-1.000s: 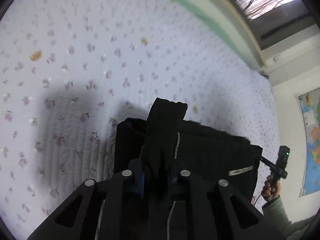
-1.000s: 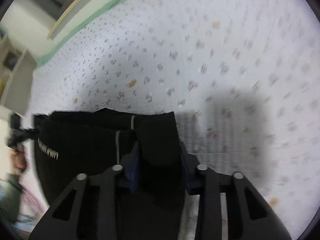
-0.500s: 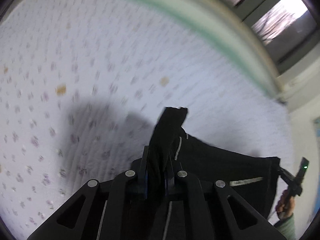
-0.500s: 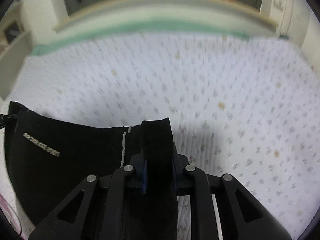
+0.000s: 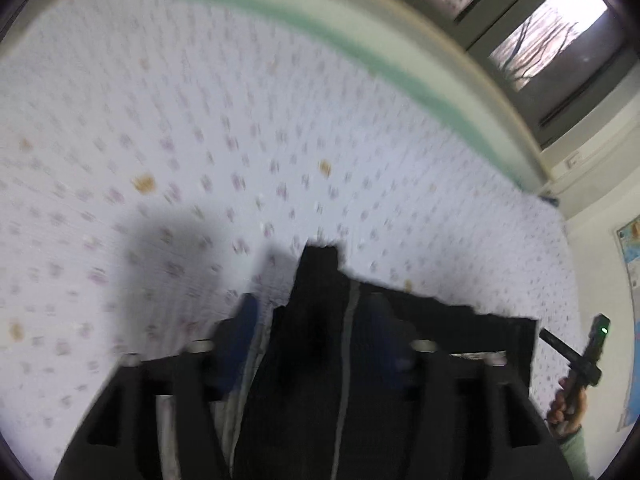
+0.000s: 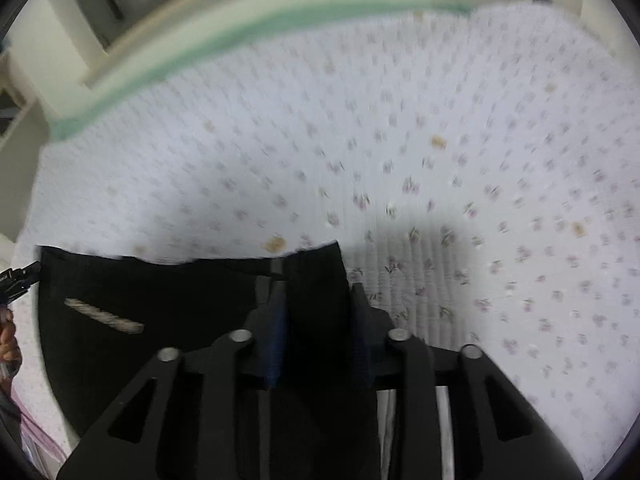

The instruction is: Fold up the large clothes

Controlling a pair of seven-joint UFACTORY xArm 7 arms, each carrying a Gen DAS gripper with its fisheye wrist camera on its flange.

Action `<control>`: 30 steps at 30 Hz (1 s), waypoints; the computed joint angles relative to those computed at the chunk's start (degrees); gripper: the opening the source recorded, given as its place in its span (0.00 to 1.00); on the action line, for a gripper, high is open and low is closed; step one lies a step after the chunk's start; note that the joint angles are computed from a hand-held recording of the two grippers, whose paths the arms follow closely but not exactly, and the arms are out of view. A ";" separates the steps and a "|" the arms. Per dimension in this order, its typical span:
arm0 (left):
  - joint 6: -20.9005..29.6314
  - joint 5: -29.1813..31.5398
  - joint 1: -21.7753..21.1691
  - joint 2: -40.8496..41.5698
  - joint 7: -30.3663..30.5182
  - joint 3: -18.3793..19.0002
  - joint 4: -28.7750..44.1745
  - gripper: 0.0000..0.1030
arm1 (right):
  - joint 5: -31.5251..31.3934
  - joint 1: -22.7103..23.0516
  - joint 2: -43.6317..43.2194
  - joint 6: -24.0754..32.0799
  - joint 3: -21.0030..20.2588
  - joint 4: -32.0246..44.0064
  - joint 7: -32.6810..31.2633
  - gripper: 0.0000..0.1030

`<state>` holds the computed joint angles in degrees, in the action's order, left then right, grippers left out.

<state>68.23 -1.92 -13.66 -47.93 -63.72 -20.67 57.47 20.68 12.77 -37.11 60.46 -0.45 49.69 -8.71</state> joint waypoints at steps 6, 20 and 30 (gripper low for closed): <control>5.26 0.14 -1.49 5.16 -0.17 -6.93 10.56 0.61 | -0.27 3.59 -11.80 9.17 3.01 -0.36 0.27 0.53; -5.20 -1.97 -10.18 26.71 -14.77 -17.13 8.01 0.62 | 0.42 13.57 -15.03 7.31 15.84 -16.03 13.28 0.60; -3.53 8.19 -15.03 31.48 -11.56 -11.60 18.47 0.61 | 1.58 12.81 -6.20 1.84 10.33 -5.12 14.45 0.62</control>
